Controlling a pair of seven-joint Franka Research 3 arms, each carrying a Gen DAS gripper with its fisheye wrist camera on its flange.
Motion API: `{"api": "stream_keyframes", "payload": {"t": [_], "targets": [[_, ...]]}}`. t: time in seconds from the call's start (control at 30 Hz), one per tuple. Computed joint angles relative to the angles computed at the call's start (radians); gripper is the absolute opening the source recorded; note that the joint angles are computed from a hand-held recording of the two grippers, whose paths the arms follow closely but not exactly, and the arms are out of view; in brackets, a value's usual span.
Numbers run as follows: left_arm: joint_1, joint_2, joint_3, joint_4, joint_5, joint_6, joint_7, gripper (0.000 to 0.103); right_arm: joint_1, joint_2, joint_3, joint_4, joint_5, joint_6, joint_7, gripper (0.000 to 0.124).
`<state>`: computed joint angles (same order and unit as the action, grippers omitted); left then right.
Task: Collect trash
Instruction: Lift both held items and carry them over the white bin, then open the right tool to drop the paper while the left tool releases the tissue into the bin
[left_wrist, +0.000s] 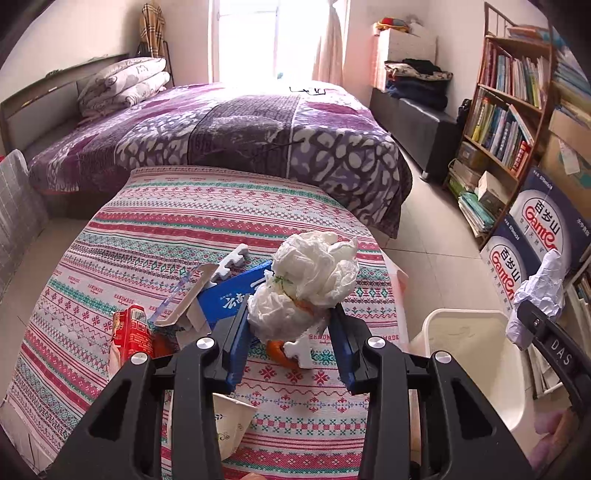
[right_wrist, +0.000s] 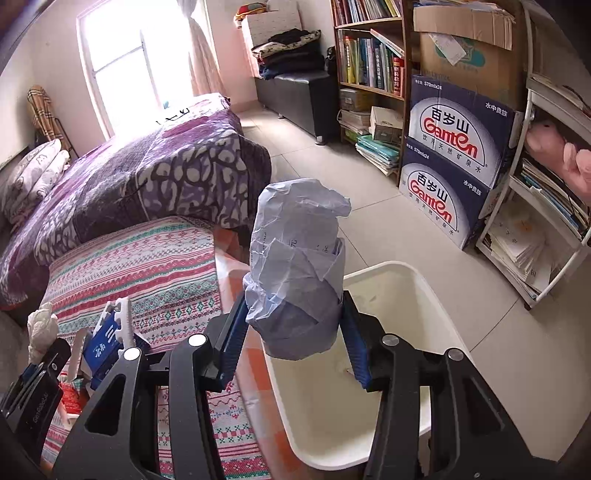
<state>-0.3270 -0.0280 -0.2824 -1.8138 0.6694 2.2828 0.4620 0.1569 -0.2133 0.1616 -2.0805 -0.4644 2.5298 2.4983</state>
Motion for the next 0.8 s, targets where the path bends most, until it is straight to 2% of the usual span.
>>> {"api": "stream_keyframes", "payload": {"t": [0.23, 0.57, 0.63, 0.7, 0.8], "targets": [[-0.027, 0.055, -0.006, 0.051, -0.006, 0.003, 0.036, 0.039, -0.023, -0.009, -0.016, -0.009, 0.007, -0.043, 0.014, 0.046], [-0.074, 0.143, -0.003, 0.135, -0.073, 0.052, 0.15, 0.039, -0.05, -0.023, -0.032, -0.012, -0.004, -0.141, 0.014, 0.049], [-0.085, 0.164, -0.003, 0.156, -0.09, 0.056, 0.172, 0.039, -0.056, -0.03, -0.036, -0.018, -0.006, -0.149, 0.013, 0.053], [-0.095, 0.182, -0.002, 0.174, -0.107, 0.062, 0.194, 0.039, -0.067, -0.039, -0.035, -0.022, -0.021, -0.162, 0.027, 0.064], [-0.114, 0.211, -0.001, 0.205, -0.122, 0.06, 0.226, 0.039, -0.082, -0.052, -0.035, -0.032, -0.044, -0.171, 0.041, 0.069]]}}
